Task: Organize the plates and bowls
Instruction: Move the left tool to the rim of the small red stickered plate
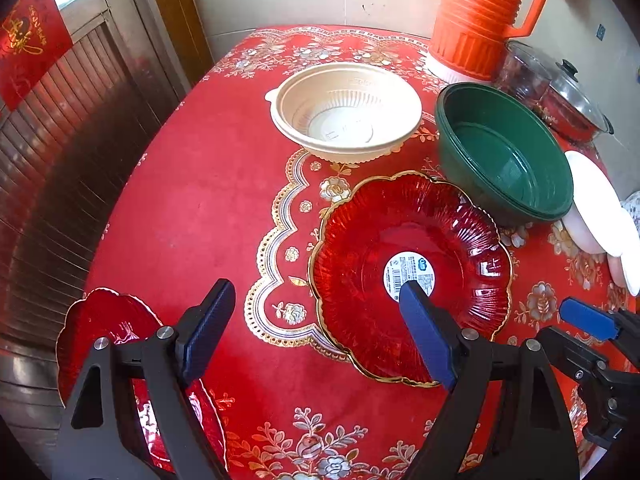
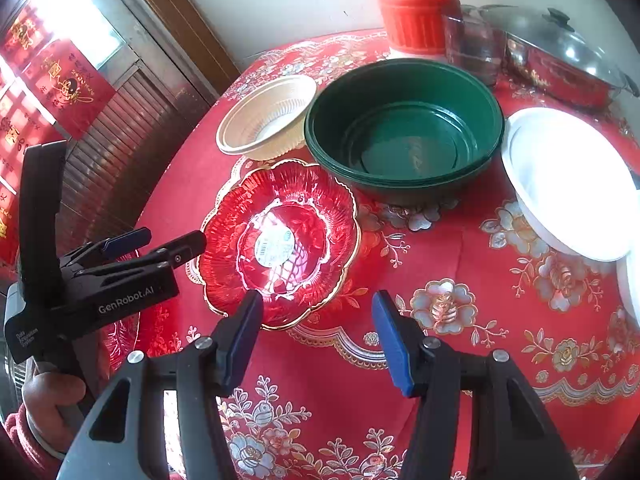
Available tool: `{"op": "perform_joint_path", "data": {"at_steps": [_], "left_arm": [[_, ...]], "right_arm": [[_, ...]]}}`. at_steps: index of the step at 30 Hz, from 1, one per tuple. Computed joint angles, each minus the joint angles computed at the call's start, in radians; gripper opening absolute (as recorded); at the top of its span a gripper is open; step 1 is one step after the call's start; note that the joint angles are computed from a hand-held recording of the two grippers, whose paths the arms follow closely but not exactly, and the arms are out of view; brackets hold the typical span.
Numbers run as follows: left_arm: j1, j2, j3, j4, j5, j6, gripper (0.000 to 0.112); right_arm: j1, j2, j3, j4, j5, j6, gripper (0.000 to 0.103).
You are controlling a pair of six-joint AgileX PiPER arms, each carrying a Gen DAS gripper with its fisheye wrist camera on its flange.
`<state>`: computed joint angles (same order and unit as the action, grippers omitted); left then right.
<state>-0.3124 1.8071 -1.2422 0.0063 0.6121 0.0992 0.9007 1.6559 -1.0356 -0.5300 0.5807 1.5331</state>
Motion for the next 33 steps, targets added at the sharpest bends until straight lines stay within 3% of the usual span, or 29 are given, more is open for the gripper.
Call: {"op": "perform_joint_path", "data": {"at_steps": [19, 33], "left_arm": [[0.018, 0.164, -0.166, -0.073, 0.074, 0.033, 0.085], [0.012, 0.231, -0.225, -0.08, 0.086, 0.035, 0.085]], "right_arm": [[-0.08, 0.069, -0.03, 0.098, -0.05, -0.103, 0.057], [-0.115, 0.107, -0.038, 0.134, -0.083, -0.13, 0.057]]}}
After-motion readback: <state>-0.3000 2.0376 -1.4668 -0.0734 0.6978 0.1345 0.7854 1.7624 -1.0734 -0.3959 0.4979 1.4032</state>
